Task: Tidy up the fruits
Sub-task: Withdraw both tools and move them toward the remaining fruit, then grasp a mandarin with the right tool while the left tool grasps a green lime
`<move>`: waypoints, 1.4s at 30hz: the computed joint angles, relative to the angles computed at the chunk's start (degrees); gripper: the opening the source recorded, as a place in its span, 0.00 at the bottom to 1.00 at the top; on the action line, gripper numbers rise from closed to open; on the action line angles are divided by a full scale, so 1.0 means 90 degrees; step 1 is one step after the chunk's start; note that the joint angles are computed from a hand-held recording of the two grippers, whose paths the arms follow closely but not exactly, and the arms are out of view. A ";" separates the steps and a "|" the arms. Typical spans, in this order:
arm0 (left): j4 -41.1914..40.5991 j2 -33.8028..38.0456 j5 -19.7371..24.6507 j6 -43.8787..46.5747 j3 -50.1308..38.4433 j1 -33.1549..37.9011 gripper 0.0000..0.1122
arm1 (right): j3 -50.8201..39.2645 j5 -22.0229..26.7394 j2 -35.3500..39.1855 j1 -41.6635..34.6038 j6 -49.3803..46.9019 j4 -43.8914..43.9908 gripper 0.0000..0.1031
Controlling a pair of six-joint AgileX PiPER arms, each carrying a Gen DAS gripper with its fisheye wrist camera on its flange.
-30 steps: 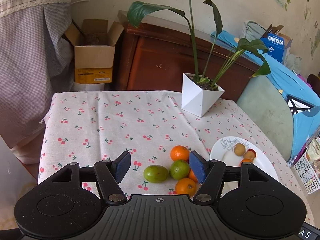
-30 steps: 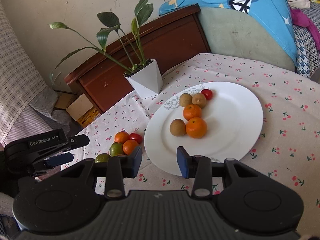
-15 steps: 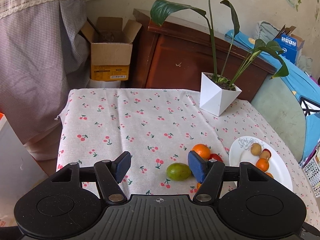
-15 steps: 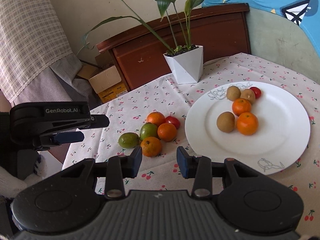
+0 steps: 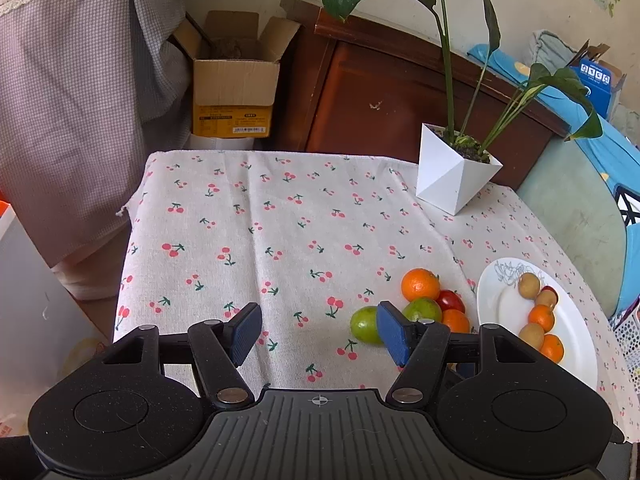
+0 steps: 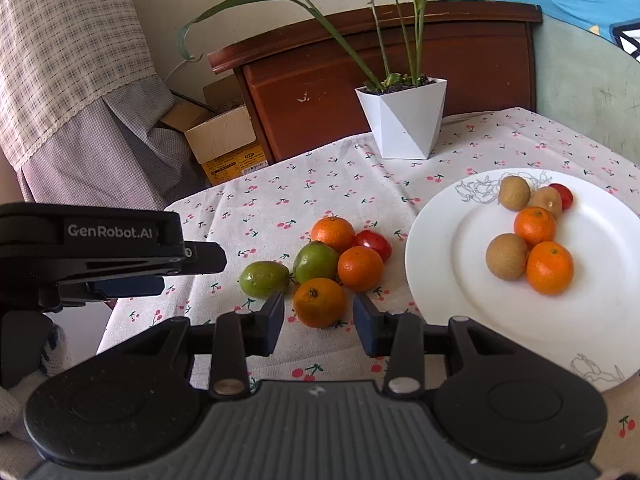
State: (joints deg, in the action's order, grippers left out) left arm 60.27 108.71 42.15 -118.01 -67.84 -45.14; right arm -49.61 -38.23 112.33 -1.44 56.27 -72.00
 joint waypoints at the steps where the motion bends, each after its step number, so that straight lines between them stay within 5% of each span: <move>1: 0.0003 0.0007 0.0003 0.0005 -0.0004 -0.0001 0.56 | 0.0003 0.0053 0.0008 0.0046 -0.0103 0.0105 0.39; 8: 0.0058 0.0084 -0.0155 0.0062 -0.0034 0.0002 0.56 | -0.0023 0.0214 0.0116 0.0186 -0.0519 0.0415 0.30; 31: 0.0430 0.0953 -0.0265 0.0759 -0.0732 -0.0076 0.53 | 0.0067 0.0178 -0.0032 -0.0359 0.0082 -0.0112 0.30; 34: 0.0587 0.1005 -0.0238 0.0662 -0.0744 -0.0089 0.48 | 0.0066 0.0180 -0.0030 -0.0359 0.0070 -0.0103 0.30; 38: 0.0854 0.0971 -0.0402 0.0414 -0.0617 -0.0069 0.29 | 0.0082 0.0195 -0.0036 -0.0347 0.0002 -0.0041 0.30; 42: 0.1007 0.0936 -0.0508 0.0278 -0.0544 -0.0100 0.29 | 0.0139 0.0253 -0.0079 -0.0303 -0.0088 0.0074 0.30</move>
State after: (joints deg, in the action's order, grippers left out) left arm 69.33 117.14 37.58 -115.50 -72.73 -46.03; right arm -48.36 -35.96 111.62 -4.17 55.47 -71.34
